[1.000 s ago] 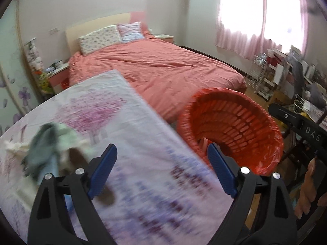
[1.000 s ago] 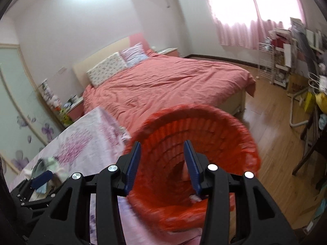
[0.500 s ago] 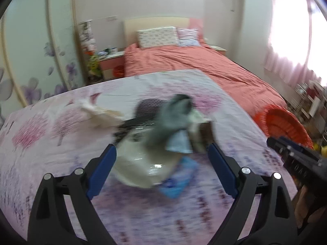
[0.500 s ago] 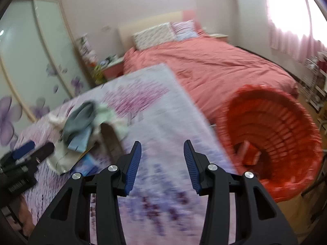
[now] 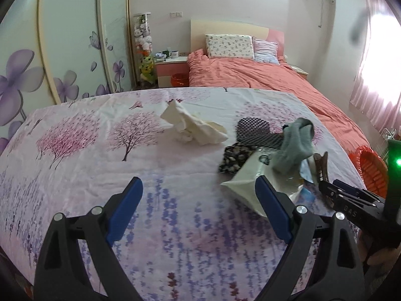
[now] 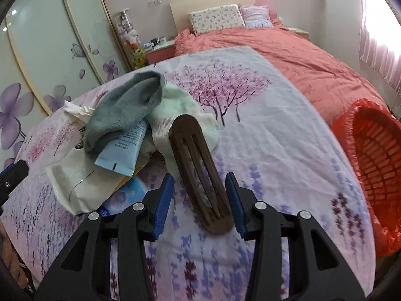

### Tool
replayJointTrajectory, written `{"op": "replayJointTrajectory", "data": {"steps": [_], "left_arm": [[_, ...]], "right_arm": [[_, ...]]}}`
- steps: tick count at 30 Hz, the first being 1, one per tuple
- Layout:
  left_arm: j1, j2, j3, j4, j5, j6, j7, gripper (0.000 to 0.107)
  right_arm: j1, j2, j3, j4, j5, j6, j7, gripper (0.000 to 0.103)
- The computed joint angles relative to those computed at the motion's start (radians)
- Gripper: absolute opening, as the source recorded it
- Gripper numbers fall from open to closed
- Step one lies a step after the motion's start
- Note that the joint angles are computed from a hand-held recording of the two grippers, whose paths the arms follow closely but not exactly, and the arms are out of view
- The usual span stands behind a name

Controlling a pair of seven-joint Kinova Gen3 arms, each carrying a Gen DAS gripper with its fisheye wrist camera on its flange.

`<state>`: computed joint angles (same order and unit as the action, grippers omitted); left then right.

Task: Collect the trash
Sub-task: 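Grasp the brown comb with the right gripper while the left gripper grasps the grey cloth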

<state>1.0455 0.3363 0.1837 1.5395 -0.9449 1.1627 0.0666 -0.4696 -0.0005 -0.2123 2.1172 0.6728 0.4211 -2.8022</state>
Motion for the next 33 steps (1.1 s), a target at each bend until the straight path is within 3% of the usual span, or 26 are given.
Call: {"op": "replayJointTrajectory", "data": {"steps": [7, 15, 19, 23, 28, 33], "left_arm": [[-0.017, -0.004, 0.001, 0.018, 0.006, -0.027, 0.009, 0.089], [-0.005, 0.028, -0.009, -0.036, -0.007, -0.044, -0.033, 0.089], [0.014, 0.056, -0.021, -0.089, -0.009, -0.051, -0.068, 0.089], [0.021, 0.096, -0.039, -0.161, 0.007, -0.07, -0.135, 0.089], [0.03, 0.157, -0.077, -0.268, 0.054, -0.079, -0.231, 0.089], [0.055, 0.242, -0.121, -0.401, 0.087, -0.055, -0.35, 0.086]], "right_arm": [[-0.011, 0.032, 0.023, -0.022, -0.016, 0.001, 0.012, 0.04], [-0.009, -0.016, 0.012, 0.022, 0.023, 0.018, -0.047, 0.035], [0.012, -0.032, -0.015, 0.032, 0.071, 0.073, -0.113, 0.03], [0.027, -0.036, -0.008, 0.05, 0.053, 0.04, -0.087, 0.03], [0.004, -0.015, -0.042, 0.038, 0.147, 0.101, -0.167, 0.031], [0.027, -0.054, -0.035, 0.079, 0.146, 0.072, -0.189, 0.031]]}}
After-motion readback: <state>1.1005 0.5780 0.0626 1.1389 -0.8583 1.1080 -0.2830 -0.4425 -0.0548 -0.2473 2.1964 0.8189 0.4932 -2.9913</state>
